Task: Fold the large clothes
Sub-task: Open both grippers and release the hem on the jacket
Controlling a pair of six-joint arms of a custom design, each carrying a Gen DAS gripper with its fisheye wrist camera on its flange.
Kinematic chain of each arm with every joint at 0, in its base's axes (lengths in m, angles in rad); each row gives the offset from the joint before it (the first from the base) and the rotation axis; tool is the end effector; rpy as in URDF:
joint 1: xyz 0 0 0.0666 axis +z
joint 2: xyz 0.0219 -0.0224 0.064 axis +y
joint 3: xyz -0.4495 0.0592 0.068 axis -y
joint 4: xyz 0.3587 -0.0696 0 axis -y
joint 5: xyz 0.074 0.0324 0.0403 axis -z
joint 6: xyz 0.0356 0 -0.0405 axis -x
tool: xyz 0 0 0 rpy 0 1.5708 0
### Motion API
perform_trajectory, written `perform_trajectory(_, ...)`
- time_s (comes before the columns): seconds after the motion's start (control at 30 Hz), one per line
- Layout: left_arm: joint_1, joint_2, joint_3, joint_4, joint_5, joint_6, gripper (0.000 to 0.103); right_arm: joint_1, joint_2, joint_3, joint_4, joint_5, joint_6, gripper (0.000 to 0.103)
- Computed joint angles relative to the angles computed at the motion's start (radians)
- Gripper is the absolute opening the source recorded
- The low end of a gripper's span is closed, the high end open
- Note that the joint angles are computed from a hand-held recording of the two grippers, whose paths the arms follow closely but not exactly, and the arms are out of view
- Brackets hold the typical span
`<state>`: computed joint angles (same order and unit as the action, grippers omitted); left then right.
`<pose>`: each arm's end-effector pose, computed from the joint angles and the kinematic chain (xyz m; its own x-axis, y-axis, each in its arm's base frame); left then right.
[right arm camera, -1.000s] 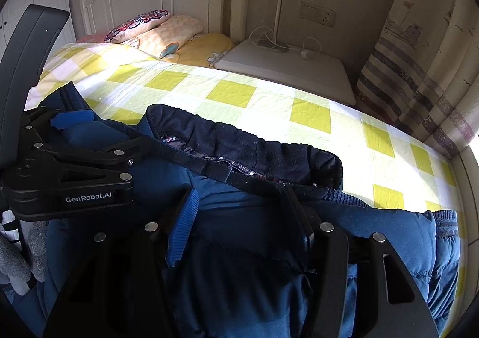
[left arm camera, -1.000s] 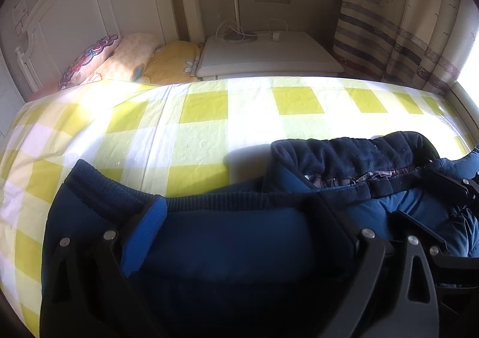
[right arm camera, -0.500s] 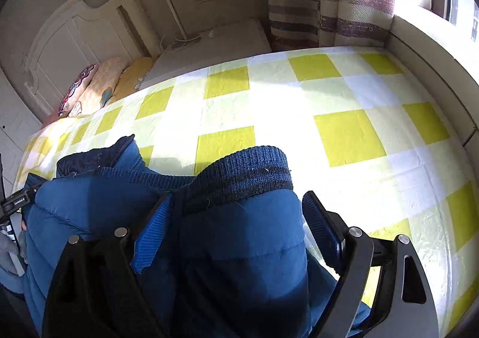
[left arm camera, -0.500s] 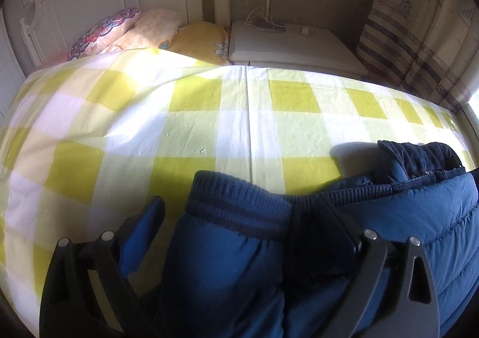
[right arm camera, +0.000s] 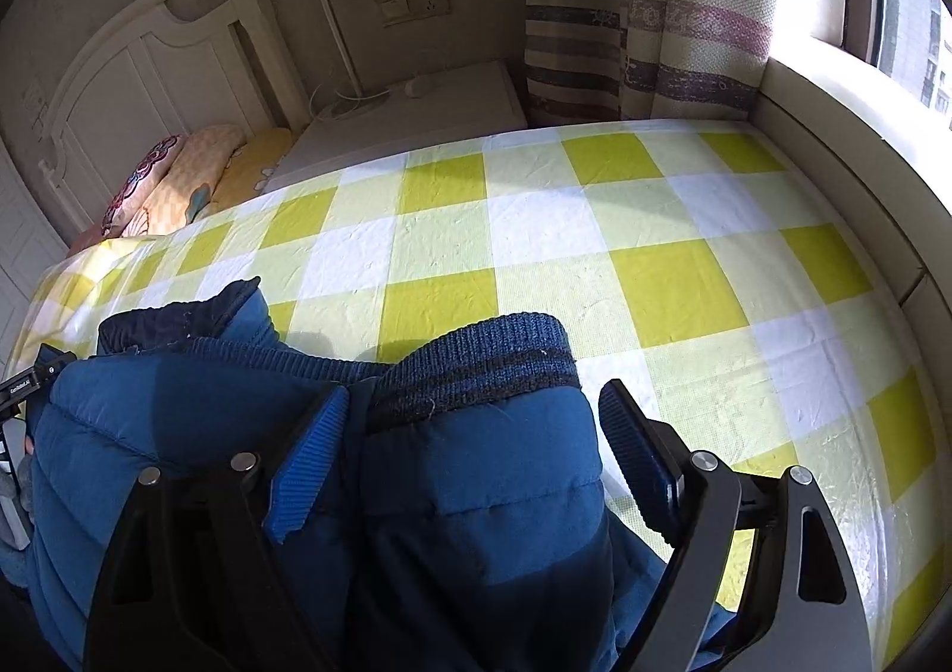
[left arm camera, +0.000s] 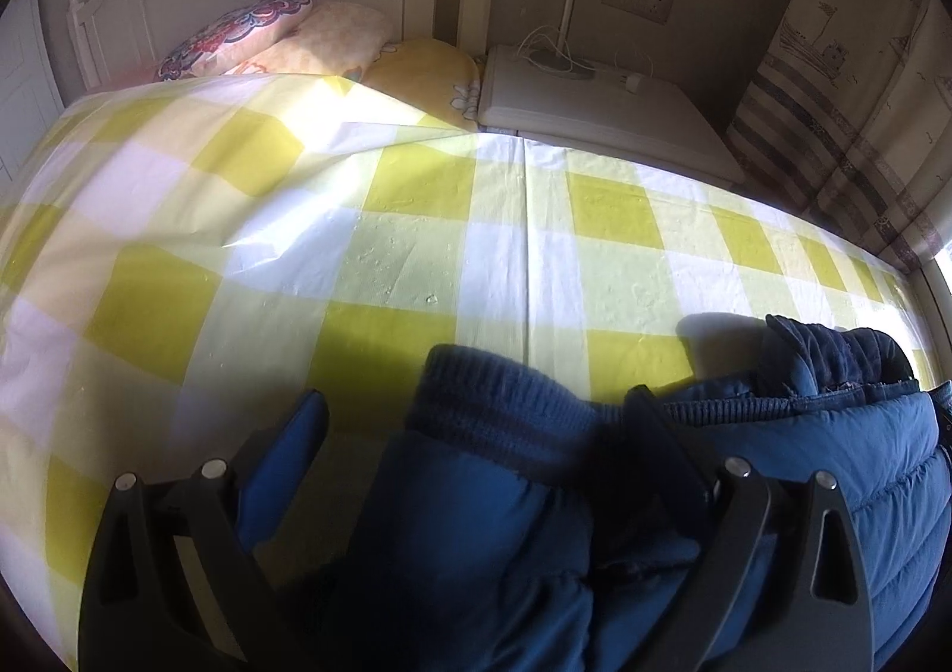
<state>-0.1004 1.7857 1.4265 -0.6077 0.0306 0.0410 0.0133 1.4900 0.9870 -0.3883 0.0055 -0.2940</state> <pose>0.5790 -0.0598 0.3389 -0.8231 0.0417 -0.5663 0.0838 0.9953 -0.0484 0.4364 0.0052 0.3258 -0.7473 0.2799 -0.6027 0.2160 0.9600 0.1780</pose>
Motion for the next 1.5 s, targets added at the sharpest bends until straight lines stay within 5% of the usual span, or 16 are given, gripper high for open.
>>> perform_trajectory(0.13,-0.054,-0.1,-0.073,0.078,-0.15,-0.041,0.098,0.104,-0.06,0.044,-0.088,0.254,0.037,0.08)
perform_trajectory(0.2,-0.083,-0.176,-0.129,0.114,-0.065,-0.071,0.101,0.162,-0.12,0.047,-0.064,0.227,0.039,0.08)
perform_trajectory(0.3,-0.182,-0.216,-0.161,0.098,-0.13,-0.098,0.101,0.309,-0.121,0.101,-0.131,0.249,0.102,0.082)
perform_trajectory(0.47,-0.254,-0.127,-0.167,0.044,-0.187,-0.094,0.101,0.462,0.016,0.121,-0.186,0.315,0.135,0.082)
perform_trajectory(0.6,-0.233,-0.122,-0.16,0.032,-0.15,-0.093,0.101,0.415,0.004,0.107,-0.176,0.227,0.085,0.086)
perform_trajectory(0.67,-0.221,-0.141,-0.169,0.041,-0.162,-0.127,0.101,0.385,-0.028,0.091,-0.179,0.248,0.067,0.086)
perform_trajectory(0.83,-0.088,-0.203,-0.212,0.07,-0.131,-0.115,0.101,0.224,-0.133,-0.019,-0.132,0.226,-0.015,0.086)
perform_trajectory(0.97,0.016,-0.164,-0.2,0.005,0.07,-0.063,0.101,0.093,-0.152,-0.107,-0.039,0.022,-0.057,0.086)
perform_trajectory(1.13,0.004,-0.165,-0.21,0.034,0.021,-0.045,0.101,0.132,-0.135,-0.1,-0.036,0.109,-0.047,0.086)
perform_trajectory(1.37,0.008,-0.171,-0.217,0.037,0.024,-0.026,0.101,0.079,-0.147,-0.131,0.024,-0.002,-0.064,0.087)
perform_trajectory(1.5,0.002,-0.176,-0.217,0.032,0.002,-0.031,0.101,0.087,-0.147,-0.112,-0.019,-0.003,-0.07,0.086)
